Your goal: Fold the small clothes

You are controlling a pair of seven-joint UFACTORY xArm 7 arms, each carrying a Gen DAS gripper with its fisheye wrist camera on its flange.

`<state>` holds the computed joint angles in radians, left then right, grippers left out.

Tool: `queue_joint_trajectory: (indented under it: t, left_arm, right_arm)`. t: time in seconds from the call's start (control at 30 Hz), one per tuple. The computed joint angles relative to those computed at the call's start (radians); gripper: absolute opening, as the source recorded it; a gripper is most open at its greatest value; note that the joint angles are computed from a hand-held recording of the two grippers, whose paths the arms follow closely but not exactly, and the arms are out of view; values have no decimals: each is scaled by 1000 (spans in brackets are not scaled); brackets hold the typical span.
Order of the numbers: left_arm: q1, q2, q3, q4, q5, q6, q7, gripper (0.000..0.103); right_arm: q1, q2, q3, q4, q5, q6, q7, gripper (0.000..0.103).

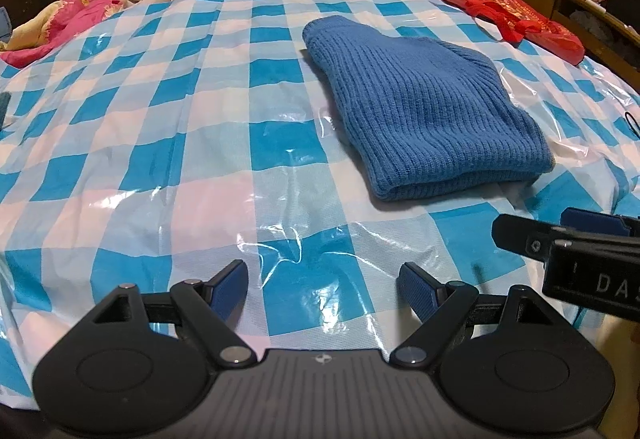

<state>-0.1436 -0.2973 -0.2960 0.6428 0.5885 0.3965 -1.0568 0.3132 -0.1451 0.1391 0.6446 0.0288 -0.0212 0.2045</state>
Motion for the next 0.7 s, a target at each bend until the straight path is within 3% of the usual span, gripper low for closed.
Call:
queue_joint_trajectory:
  t: [0.17, 0.43, 0.53, 0.63, 0.7]
  left_arm:
    - [-5, 9, 5, 10, -9, -11, 12, 93]
    - [-9, 15, -8, 27, 10, -12, 6, 93]
    - [-10, 7, -9, 26, 17, -10, 1, 93]
    - [-9, 10, -6, 27, 15, -24, -2, 93]
    - [-4, 10, -9, 28, 24, -31, -6, 93]
  right_arm:
    - [-54, -24, 42, -4, -51, -5, 58, 76]
    - [43, -64, -46, -18, 19, -33, 4, 79]
    - [-10, -72, 4, -12, -9, -3, 22, 79]
    - [31, -86, -32, -22, 7, -30, -7, 80]
    - [-17, -90, 13, -14, -21, -3, 9, 80]
